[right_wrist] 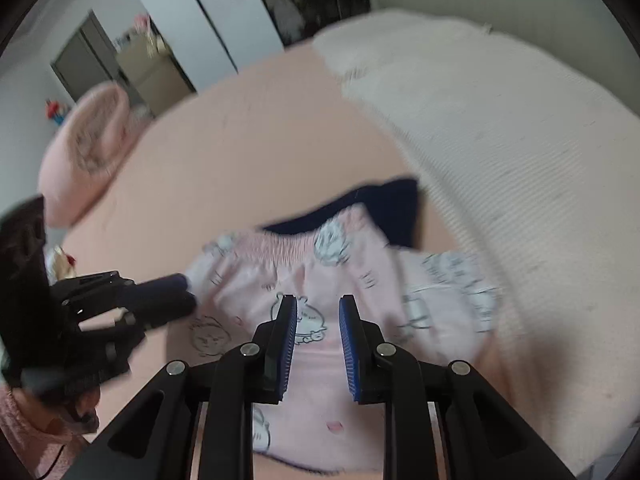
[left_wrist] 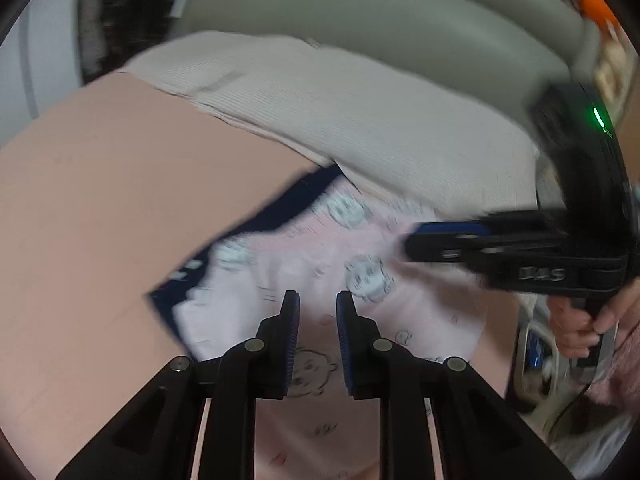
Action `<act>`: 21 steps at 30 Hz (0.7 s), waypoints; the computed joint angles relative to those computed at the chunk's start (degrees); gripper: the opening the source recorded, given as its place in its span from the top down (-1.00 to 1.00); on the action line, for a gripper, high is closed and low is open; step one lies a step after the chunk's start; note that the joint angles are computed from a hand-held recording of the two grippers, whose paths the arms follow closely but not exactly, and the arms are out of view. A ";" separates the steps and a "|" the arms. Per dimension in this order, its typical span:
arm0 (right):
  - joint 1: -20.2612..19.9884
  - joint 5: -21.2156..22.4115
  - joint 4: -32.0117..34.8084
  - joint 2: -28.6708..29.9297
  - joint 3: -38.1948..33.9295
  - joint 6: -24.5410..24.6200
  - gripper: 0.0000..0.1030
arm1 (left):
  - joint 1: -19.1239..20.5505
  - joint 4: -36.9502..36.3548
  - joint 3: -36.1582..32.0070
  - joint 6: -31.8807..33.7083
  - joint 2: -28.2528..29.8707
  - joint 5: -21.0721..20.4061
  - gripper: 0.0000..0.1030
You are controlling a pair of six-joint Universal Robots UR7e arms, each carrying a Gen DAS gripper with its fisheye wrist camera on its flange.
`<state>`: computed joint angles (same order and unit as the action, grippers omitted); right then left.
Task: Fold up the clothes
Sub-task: 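Lower the pants onto the navy garment and open both grippers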
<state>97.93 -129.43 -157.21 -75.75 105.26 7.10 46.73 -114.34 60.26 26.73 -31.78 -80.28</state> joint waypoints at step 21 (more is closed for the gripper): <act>0.80 -9.62 16.06 -1.03 0.03 3.32 0.38 | 2.25 2.83 -0.27 8.43 -1.16 9.21 -0.52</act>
